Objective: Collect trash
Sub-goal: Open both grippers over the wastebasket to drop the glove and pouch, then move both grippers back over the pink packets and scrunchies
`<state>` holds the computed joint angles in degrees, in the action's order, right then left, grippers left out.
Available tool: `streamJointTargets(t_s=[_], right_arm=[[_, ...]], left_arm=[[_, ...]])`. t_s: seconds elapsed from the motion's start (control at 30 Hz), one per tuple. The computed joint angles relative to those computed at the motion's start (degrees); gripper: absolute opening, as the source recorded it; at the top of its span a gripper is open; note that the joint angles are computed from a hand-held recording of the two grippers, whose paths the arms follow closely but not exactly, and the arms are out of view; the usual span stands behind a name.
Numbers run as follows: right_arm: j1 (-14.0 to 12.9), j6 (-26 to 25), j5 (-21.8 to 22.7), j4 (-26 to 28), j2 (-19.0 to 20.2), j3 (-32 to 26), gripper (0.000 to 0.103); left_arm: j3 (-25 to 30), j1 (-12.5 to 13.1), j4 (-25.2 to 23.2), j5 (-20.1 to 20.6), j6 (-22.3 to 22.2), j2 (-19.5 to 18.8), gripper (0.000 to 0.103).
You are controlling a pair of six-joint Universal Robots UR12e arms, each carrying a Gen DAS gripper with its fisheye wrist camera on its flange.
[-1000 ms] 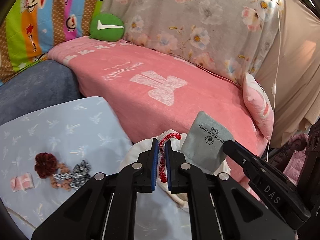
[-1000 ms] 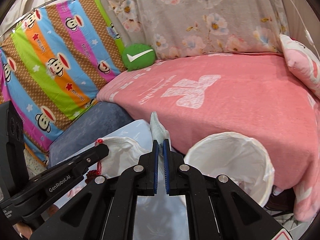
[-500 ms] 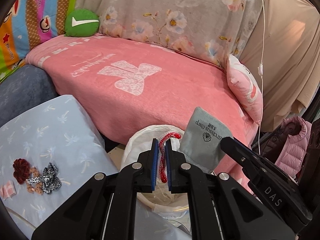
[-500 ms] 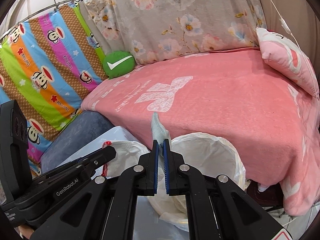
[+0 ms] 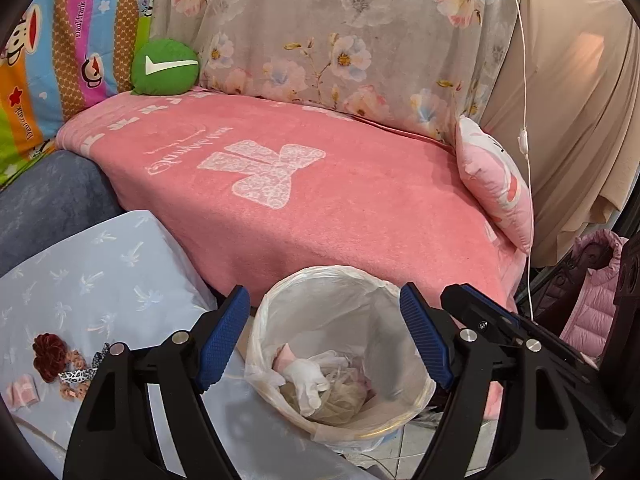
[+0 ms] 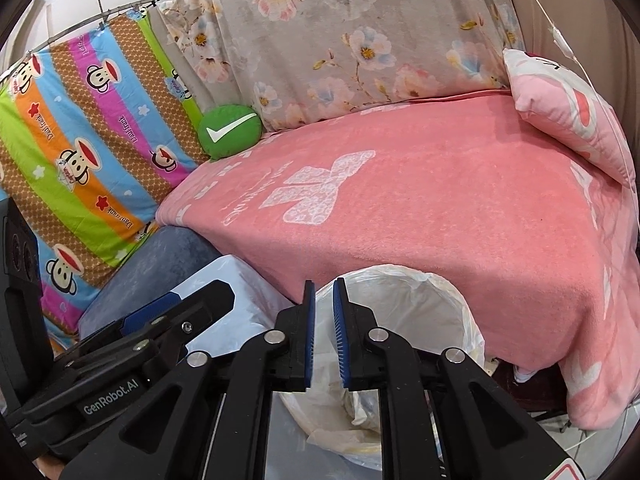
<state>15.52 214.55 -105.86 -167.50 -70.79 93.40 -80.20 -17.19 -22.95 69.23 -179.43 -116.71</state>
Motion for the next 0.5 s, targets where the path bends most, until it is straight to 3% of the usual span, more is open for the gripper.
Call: streamJointTargets(t_s=[0.27, 0.5], right_arm=[[0.63, -0.62, -0.02, 0.17, 0.21, -0.3, 0.025], [1.56, -1.48, 0.74, 1.23, 0.9, -1.0, 0.026]], left_arm=[[-1.13, 0.81, 0.09, 1.28, -1.95, 0.62, 0.074], [-2.77, 1.98, 0.86, 2.7, -4.62, 1.67, 0.074]])
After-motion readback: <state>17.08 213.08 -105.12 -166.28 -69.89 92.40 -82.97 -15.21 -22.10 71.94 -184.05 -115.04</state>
